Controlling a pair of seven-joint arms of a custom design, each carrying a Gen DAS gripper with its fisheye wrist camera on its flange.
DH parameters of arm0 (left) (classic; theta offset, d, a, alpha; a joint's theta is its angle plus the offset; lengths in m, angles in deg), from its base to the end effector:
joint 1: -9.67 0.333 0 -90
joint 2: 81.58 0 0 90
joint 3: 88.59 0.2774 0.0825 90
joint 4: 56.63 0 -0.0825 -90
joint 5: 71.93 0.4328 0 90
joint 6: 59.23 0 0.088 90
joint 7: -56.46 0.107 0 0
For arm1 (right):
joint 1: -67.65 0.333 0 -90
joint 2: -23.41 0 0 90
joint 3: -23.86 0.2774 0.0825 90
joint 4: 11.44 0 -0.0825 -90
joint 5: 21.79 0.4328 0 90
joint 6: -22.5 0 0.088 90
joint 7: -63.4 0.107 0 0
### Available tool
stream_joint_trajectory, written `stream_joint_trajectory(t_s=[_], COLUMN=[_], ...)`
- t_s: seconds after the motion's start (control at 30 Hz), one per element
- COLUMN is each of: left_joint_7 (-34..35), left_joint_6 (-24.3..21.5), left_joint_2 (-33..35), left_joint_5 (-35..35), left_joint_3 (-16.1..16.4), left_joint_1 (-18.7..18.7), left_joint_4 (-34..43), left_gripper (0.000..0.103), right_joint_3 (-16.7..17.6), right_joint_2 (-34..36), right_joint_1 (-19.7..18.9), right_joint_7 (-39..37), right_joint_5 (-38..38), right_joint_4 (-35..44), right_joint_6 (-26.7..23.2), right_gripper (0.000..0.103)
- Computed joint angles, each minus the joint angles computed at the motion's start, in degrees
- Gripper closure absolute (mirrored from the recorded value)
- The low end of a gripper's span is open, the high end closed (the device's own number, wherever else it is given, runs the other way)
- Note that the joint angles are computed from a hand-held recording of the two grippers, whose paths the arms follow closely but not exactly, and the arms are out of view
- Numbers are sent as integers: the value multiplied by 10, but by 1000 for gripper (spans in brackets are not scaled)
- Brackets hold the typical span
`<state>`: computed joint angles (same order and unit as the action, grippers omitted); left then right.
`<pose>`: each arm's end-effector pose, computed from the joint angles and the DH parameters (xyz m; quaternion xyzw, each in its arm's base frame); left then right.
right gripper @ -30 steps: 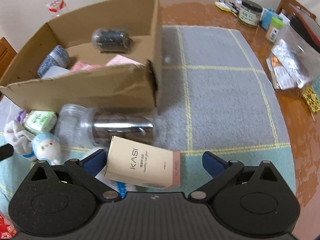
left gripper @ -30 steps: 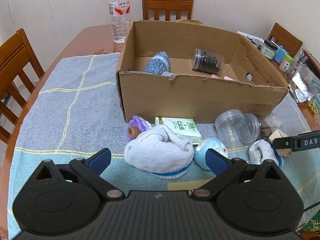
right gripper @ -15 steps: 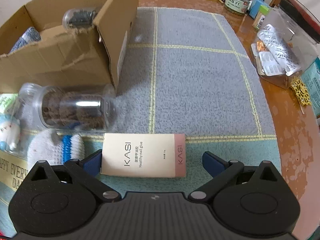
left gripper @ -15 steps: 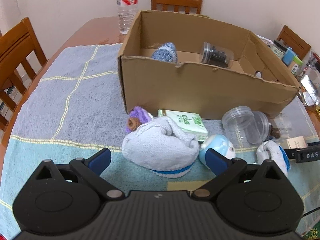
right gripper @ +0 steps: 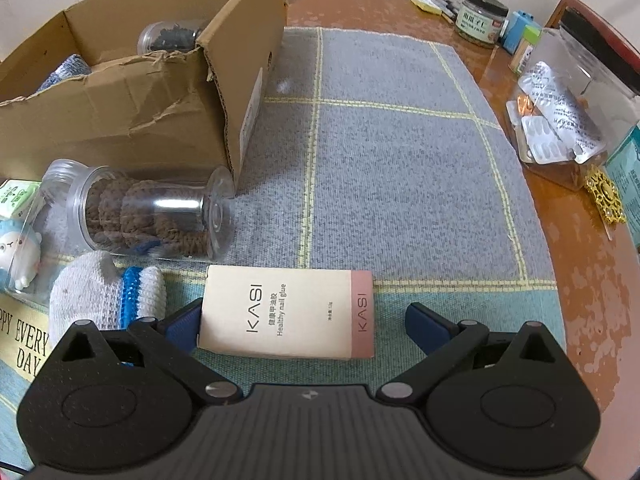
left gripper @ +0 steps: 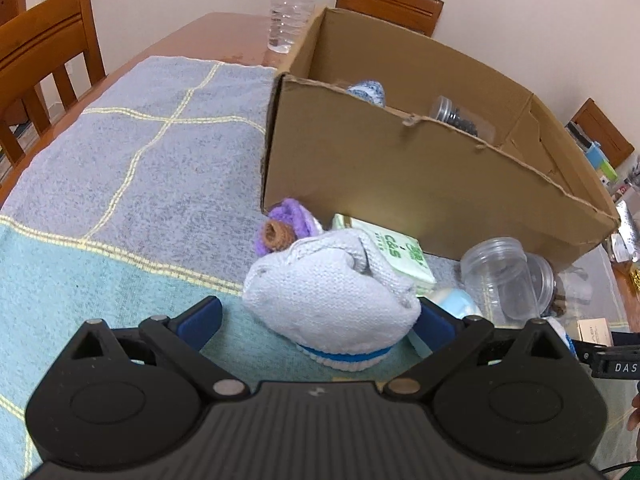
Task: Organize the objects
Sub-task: 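Grasp the KASI box with the right tool while the left tool grasps the white sock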
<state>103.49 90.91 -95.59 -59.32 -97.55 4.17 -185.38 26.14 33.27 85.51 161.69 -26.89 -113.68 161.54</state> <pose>0.5543 -0.1510 0.4772 -0.7732 0.5503 -0.2593 0.1794 0.6462 0.2354 0.4504 -0.7699 0.5932 -0.1475 0.1832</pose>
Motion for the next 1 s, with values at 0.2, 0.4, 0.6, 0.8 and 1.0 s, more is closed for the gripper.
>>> stream_joint_trajectory(t_s=[0.2,0.4,0.6,0.8,1.0], left_joint_7=[-11,-19,-25,-6,37], left_joint_6=[7,17,11,11,-5], left_joint_2=[3,12,16,13,7], left_joint_5=[-22,-23,-13,-27,-38], left_joint_3=[4,3,-1,4,8], left_joint_1=[-3,-2,-2,-6,-12], left_joint_4=[-4,1,10,9,14], left_gripper=[4,11,20,26,29], right_joint_3=[0,-1,5,9,10], right_joint_2=[9,-6,-24,-26,-34], right_joint_1=[-6,-2,-3,-2,-4], right_joint_7=[-30,-23,-33,-51,-61], right_joint_5=[12,11,16,24,37], right_joint_4=[-7,-8,-22,-15,-17], right_joint_6=[41,11,8,-7,-17], right_gripper=[0,0,5,18,19])
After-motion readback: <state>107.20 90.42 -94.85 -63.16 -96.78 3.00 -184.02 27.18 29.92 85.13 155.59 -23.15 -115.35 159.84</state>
